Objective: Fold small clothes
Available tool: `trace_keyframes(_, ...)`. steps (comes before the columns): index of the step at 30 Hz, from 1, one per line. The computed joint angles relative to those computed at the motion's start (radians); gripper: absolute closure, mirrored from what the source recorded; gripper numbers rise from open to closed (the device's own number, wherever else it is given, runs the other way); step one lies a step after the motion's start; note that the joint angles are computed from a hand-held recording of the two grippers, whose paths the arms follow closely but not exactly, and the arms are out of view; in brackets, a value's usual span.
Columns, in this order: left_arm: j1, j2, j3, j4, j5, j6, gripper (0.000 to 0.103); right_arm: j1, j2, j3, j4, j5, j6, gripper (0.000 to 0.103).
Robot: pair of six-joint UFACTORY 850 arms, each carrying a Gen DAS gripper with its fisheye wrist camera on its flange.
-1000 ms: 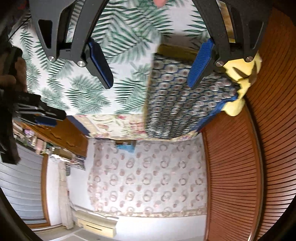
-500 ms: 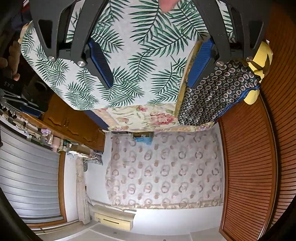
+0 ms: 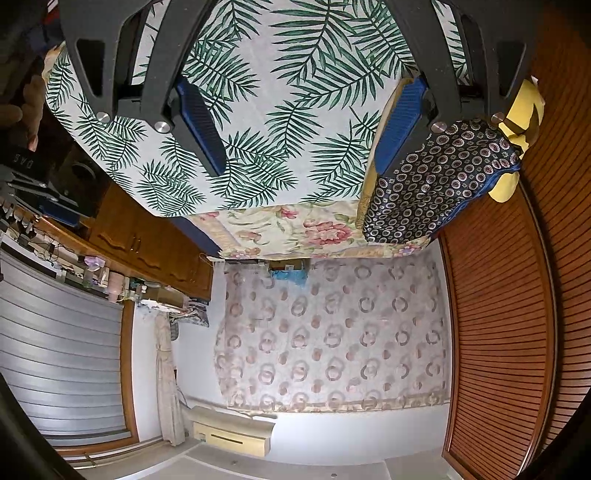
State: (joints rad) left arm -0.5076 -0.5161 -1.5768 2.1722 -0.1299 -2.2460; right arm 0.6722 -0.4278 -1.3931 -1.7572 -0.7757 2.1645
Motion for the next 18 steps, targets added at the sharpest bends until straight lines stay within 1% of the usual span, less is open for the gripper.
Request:
trace_keyframes(3,-0.002,0.001,0.001,-0.002,-0.003,0.003,0.02,0.007,0.003,0.004,0.006,-0.012,-0.006,0.03)
trace_keyframes(5,-0.001,0.001,0.003,0.058,0.002,-0.061,0.02,0.009,0.004,0.007,0.005,-0.01,0.0,0.03)
trace_keyframes(7,-0.002,0.001,0.003,0.066,0.0,-0.071,0.02,0.008,-0.001,-0.005,0.015,-0.012,-0.011,0.03)
trace_keyframes(18,-0.004,0.001,0.002,0.048,0.002,-0.05,0.02,0.0,0.003,0.003,0.008,-0.005,0.003,0.03)
